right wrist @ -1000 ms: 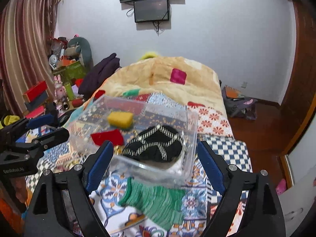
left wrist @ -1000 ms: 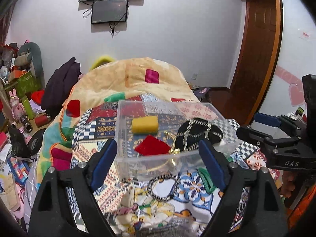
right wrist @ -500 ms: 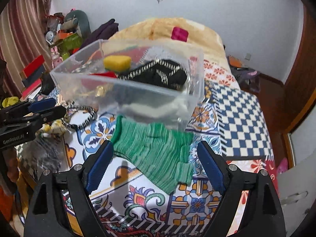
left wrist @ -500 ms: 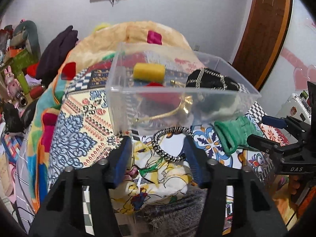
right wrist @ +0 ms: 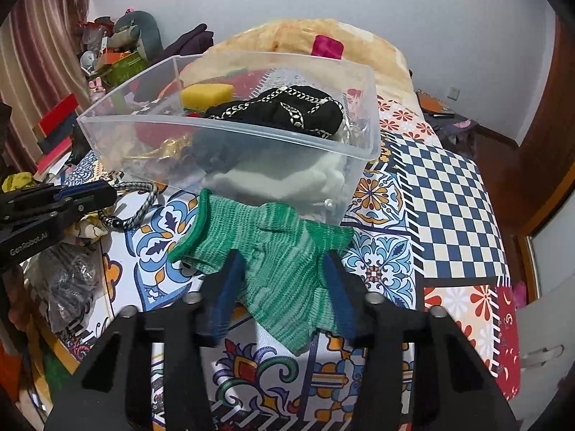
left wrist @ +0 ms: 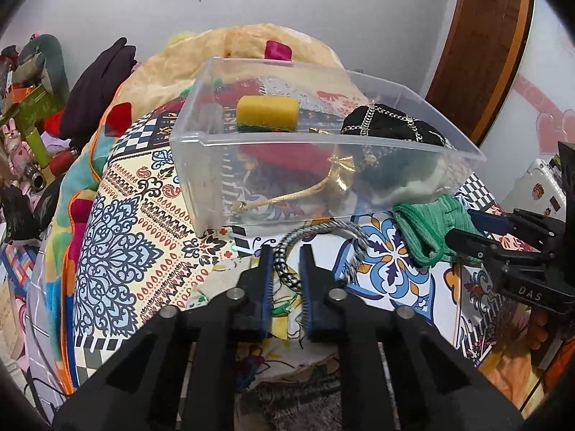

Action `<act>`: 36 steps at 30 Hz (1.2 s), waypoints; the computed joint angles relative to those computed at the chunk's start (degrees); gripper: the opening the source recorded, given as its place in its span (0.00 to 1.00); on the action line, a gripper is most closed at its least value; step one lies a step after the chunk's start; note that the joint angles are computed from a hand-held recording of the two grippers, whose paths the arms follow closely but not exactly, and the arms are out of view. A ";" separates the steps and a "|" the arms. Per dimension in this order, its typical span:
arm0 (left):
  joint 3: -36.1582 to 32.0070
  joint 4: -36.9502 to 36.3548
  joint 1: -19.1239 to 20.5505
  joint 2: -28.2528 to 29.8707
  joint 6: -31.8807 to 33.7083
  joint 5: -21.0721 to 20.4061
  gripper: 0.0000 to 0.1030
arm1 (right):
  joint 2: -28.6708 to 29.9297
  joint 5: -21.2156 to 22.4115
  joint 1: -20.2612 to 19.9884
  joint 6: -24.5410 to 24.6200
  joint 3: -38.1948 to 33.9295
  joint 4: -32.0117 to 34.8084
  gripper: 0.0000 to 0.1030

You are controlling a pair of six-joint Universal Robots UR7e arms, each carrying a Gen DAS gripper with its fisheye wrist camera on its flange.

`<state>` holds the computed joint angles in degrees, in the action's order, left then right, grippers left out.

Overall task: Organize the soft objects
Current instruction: 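Grasp the green knit glove with the right tool while the left grasps the bracelet, then drop the green glove and beaded bracelet into the clear box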

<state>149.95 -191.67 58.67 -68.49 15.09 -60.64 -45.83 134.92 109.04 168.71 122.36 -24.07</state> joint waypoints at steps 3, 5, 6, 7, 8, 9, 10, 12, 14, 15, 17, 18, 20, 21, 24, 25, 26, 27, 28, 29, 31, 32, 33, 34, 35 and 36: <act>-0.04 -0.13 0.22 -0.03 -0.06 -0.26 0.07 | -0.01 0.02 -0.08 -0.57 0.05 -0.36 0.24; 0.42 -1.33 0.06 0.01 0.27 -0.28 0.06 | -0.36 -0.80 -0.15 -0.73 0.25 -0.46 0.17; 0.75 -1.67 -0.05 -0.14 0.36 -0.27 0.06 | -0.61 -1.37 -0.15 -0.96 0.50 -0.58 0.10; 1.03 -1.91 -0.19 -0.39 0.39 -0.36 0.06 | -0.77 -1.95 -0.18 -0.94 0.47 -0.16 0.10; 1.31 -1.88 -0.25 -0.99 0.49 -0.71 0.06 | -0.76 -1.69 0.18 -1.19 0.53 -0.41 0.08; 1.67 -1.92 -0.49 -1.66 0.52 -1.02 0.05 | -0.72 -1.52 0.43 -1.39 0.50 -0.51 0.07; 2.10 -2.08 -0.90 -2.43 0.51 -1.24 0.05 | -0.95 -1.90 0.64 -1.54 0.74 -0.72 0.07; 2.91 -2.38 -1.95 -3.93 0.34 -1.39 0.05 | -1.62 -3.05 1.02 -1.57 1.35 -1.07 0.06; 3.68 -2.28 -2.92 -5.73 0.09 -1.65 0.05 | -2.26 -3.33 2.01 -1.98 1.88 -1.68 0.06; 4.06 -2.05 -3.38 -6.78 -0.08 -1.86 0.05 | -2.53 -3.36 2.44 -2.07 2.14 -1.91 0.06; 4.80 -1.86 -4.52 -8.73 -0.48 -2.01 0.05 | -3.21 -3.65 3.39 -2.30 2.68 -2.40 0.06; 4.99 -1.57 -5.04 -9.70 -0.63 -2.09 0.05 | -3.62 -3.69 3.97 -2.48 2.94 -2.69 0.06; 5.51 -1.37 -6.14 -11.38 -0.99 -2.21 0.05 | -4.47 -3.87 4.88 -2.83 3.33 -3.14 0.06; 5.70 -1.36 -6.60 -12.07 -1.11 -2.19 0.05 | -5.08 -3.96 5.39 -3.03 3.54 -3.39 0.06; 5.85 -1.84 -7.86 -13.23 -1.57 -1.65 0.05 | -6.60 -3.80 7.00 -3.53 3.68 -4.01 0.06; 5.70 -2.06 -8.12 -13.31 -1.64 -1.49 0.05 | -6.91 -3.65 7.51 -3.77 3.45 -4.15 0.06; 5.44 -2.29 -8.36 -13.21 -1.64 -1.26 0.05 | -7.40 -3.26 8.13 -4.36 3.36 -4.66 0.06; 5.04 -2.56 -8.34 -12.88 -1.55 -1.14 0.05 | -7.58 -3.03 8.47 -4.85 3.15 -5.10 0.06; 4.49 -2.39 -8.39 -12.75 -1.68 -1.16 0.05 | -7.97 -2.91 8.73 -5.30 3.09 -5.69 0.06; 3.93 -1.95 -8.40 -12.80 -1.92 -1.39 0.05 | -8.42 -2.95 8.91 -5.66 2.91 -6.05 0.06; 2.85 -2.51 -8.18 -12.25 -1.68 -1.65 0.05 | -9.07 -2.94 9.11 -6.71 2.26 -6.90 0.06; 2.35 -3.29 -8.16 -11.59 -1.38 -1.28 0.05 | -9.11 -2.62 9.39 -7.04 1.85 -7.35 0.06; 1.81 -3.90 -8.16 -11.01 -1.12 -0.88 0.05 | -9.11 -2.54 9.42 -7.33 1.55 -7.68 0.06; 1.19 -4.32 -8.11 -10.41 -0.94 -0.52 0.05 | -9.29 -2.61 9.35 -7.58 1.29 -7.89 0.06; 0.62 -4.44 -8.07 -9.95 -0.91 -0.21 0.05 | -9.36 -2.69 9.20 -7.84 1.01 -8.18 0.06; 0.12 -4.53 -8.02 -9.52 -0.97 -0.01 0.05 | -9.32 -2.77 9.02 -7.98 0.65 -8.47 0.06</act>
<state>150.07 -196.19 50.65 -78.01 14.12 -60.65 -55.15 132.16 118.06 160.73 123.01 -32.54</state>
